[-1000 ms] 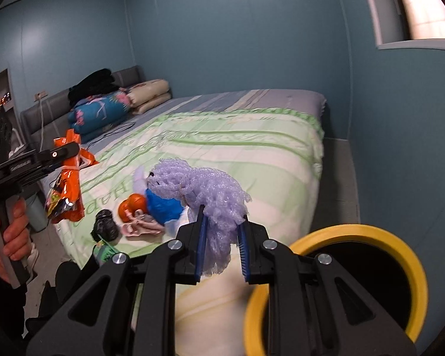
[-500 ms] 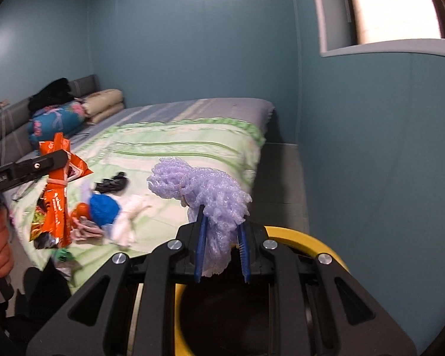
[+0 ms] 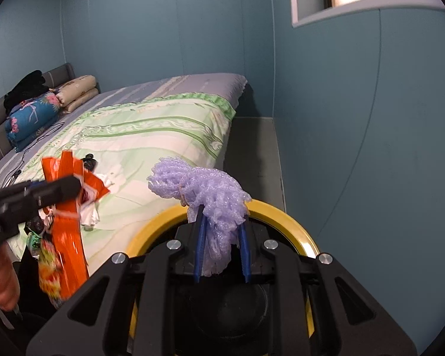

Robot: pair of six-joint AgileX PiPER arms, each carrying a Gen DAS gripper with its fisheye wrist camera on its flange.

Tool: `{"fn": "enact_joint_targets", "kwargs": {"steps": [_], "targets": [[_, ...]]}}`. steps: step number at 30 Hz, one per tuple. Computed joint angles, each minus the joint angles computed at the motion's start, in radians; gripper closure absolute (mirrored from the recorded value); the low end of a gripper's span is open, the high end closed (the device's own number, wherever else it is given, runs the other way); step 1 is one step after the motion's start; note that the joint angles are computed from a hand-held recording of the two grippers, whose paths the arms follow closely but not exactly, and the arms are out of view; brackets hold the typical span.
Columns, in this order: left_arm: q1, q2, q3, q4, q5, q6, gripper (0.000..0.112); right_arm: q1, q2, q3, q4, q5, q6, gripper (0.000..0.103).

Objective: Collect trash
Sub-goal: 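Carry orange bag and lavender net over the yellow bin with both tools, then open both tools to drop the bag and net into the bin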

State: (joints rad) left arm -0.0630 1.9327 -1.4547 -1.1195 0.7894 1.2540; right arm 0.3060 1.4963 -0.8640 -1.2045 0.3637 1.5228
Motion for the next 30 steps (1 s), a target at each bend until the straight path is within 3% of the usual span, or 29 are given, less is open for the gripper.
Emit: {"fn": "enact_joint_targets", "kwargs": {"steps": [10, 13, 16, 20, 23, 30], "targets": [[-0.058, 0.051, -0.017, 0.068, -0.016, -0.05, 0.087, -0.086, 0.04, -0.012, 0.171, -0.084, -0.16, 0.084], [-0.063, 0.058, -0.016, 0.06, -0.013, -0.032, 0.086, -0.091, 0.042, -0.015, 0.171, -0.086, -0.157, 0.078], [-0.066, 0.061, -0.009, 0.051, -0.023, -0.013, 0.076, -0.102, 0.056, -0.033, 0.179, -0.084, -0.159, 0.066], [-0.06, 0.059, 0.001, 0.045, -0.034, -0.016, 0.052, -0.121, 0.051, -0.023, 0.154, -0.083, -0.117, 0.061], [-0.049, 0.063, -0.008, 0.04, -0.036, -0.028, 0.046, -0.128, 0.038, -0.011, 0.111, -0.077, -0.06, 0.058], [-0.005, 0.022, 0.017, -0.02, -0.093, 0.002, 0.02, -0.111, -0.005, 0.029, -0.141, -0.075, 0.202, 0.047]]}}
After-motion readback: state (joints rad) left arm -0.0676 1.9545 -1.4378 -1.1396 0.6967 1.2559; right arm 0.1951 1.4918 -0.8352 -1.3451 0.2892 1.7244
